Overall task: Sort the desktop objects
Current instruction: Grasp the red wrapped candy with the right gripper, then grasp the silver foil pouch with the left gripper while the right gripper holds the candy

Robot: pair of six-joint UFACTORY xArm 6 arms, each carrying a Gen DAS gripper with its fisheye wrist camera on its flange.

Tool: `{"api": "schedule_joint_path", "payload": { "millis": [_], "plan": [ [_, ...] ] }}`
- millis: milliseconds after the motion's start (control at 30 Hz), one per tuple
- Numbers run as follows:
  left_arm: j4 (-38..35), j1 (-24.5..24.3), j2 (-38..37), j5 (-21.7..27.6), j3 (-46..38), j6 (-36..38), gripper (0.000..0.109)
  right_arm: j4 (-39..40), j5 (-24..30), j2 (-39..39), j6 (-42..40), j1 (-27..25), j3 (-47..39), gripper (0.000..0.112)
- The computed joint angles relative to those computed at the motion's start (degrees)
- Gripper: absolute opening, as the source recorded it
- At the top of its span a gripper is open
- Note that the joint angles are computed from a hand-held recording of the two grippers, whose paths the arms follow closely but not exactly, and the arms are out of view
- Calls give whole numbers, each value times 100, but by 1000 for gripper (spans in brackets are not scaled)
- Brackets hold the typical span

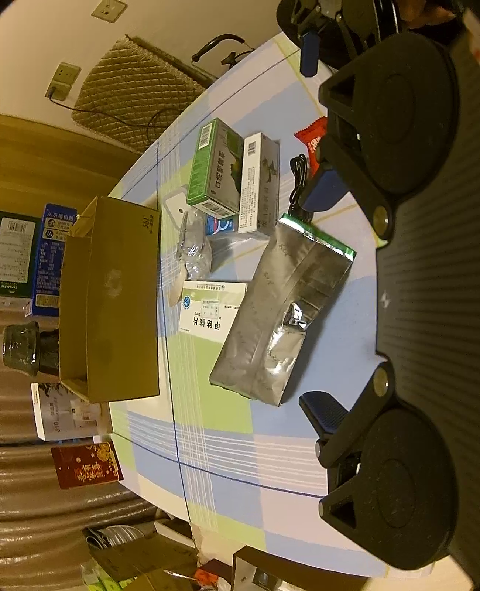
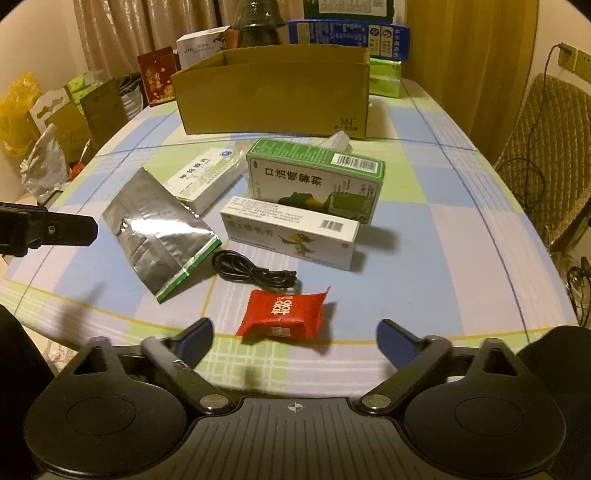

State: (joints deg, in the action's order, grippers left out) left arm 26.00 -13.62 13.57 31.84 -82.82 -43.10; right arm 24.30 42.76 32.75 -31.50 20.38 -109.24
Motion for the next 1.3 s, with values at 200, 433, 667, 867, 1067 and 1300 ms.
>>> {"api": "schedule_joint_path", "payload": {
  "millis": [200, 433, 667, 867, 1067, 1300],
  "plan": [
    [-430, 23, 104, -113, 22, 412, 102, -52, -43, 229, -26, 74, -179, 85],
    [-860, 47, 280, -172, -70, 741, 102, -304, 23, 608, 105, 177, -570, 73],
    [-1147, 63, 468, -195, -289, 1180, 102, -684, 28, 839, 360, 241, -810, 64],
    [-1358, 103, 580, -167, -389, 1446, 102, -609, 52, 872, 323, 211, -865, 51],
    [-1474, 129, 567, -148, -381, 1647, 102, -510, 155, 878, 337, 173, -936, 42],
    [-1495, 140, 564, -55, -457, 1955, 102, -358, 151, 819, 268, 129, -922, 40]
  ]
}}
